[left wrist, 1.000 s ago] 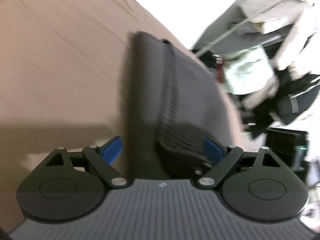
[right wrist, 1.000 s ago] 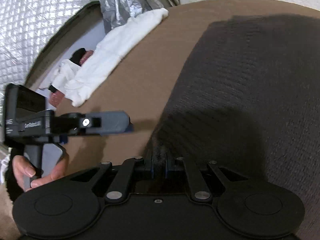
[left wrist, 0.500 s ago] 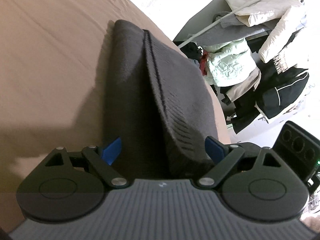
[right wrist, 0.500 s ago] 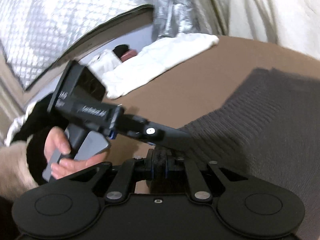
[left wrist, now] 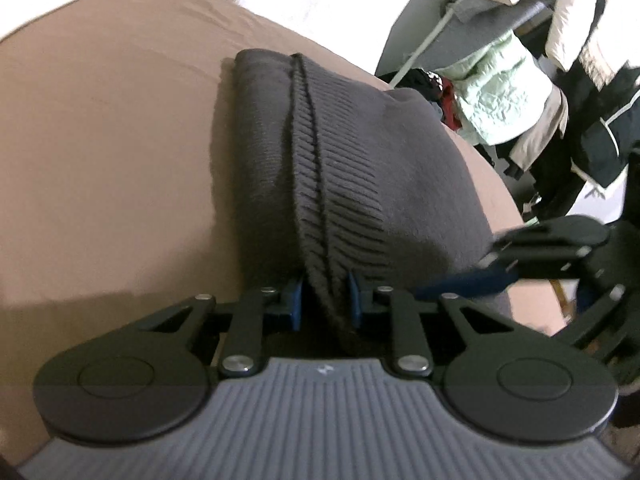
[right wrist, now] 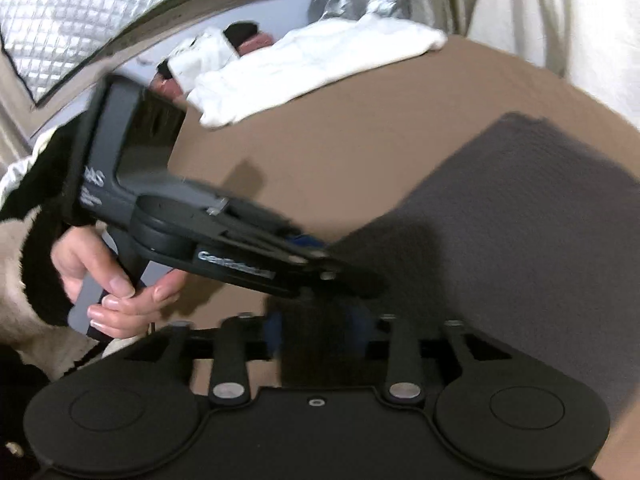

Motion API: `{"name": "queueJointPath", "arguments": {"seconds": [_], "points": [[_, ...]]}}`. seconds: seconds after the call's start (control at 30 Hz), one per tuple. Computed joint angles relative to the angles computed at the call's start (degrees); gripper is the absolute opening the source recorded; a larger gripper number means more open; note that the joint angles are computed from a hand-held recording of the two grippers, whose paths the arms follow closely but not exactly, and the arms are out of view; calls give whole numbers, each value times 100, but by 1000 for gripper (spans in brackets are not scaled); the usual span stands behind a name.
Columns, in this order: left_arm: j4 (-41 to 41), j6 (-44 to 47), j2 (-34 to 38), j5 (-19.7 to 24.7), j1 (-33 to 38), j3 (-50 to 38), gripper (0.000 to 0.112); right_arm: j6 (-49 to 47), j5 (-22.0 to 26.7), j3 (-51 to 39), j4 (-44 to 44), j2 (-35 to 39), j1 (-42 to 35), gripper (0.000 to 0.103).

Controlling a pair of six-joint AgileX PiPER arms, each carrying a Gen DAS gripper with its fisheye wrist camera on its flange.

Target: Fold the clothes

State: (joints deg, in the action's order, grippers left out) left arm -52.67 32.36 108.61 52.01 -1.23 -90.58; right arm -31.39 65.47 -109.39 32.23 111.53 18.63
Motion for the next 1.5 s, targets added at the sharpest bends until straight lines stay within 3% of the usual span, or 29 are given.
{"name": "queueJointPath", "arguments": {"seconds": [0.1,0.17,0.27,0.33,0.43,0.53,0.6,0.83,0.9,1.0,1.17,1.3,1.47,1.5], "points": [[-308,674,-230,-213,94,432,17,-197,29,118,71,-279,-456,46],[-458,1341,-610,-695,-88,787,7,20,-314,342,37,-476,-797,46],[-519,1596,-960,-1030,-273,920,4,683,-667,424,-126,-529,-1277,47],[-149,1121,-902,-931,-322,689,4,992,-982,527,-221,-482,-1475,47],[1103,65,-434,-499,-479,141,4,1674,-1374,473,-598,-246,-1448,47],[846,123,-228,-375,-356,240,4,2081,-1289,70,-785,227,-1368,48],[705,106,-130,-163,-257,53,4,2091,-1138,-201,-899,465,-1341,55],[-60,447,-34,-104,-138,106,17,2255,-729,-650,-1664,761,-942,61],[-473,639,109,89,-69,22,33,2222,-763,-475,-1757,609,-946,62],[-848,694,276,251,-24,-102,40,2354,-755,-427,-2090,537,-808,63],[-482,794,271,59,-230,-119,40,2885,-769,206,-2823,123,-675,65],[-230,1028,131,-193,-430,-13,42,3170,-673,259,-2604,121,-947,68],[-140,1200,17,-183,-437,-10,49,3292,-715,187,-2633,182,-929,74],[-220,1264,-20,-120,-367,5,55,3293,-768,269,-2658,119,-926,74]]}}
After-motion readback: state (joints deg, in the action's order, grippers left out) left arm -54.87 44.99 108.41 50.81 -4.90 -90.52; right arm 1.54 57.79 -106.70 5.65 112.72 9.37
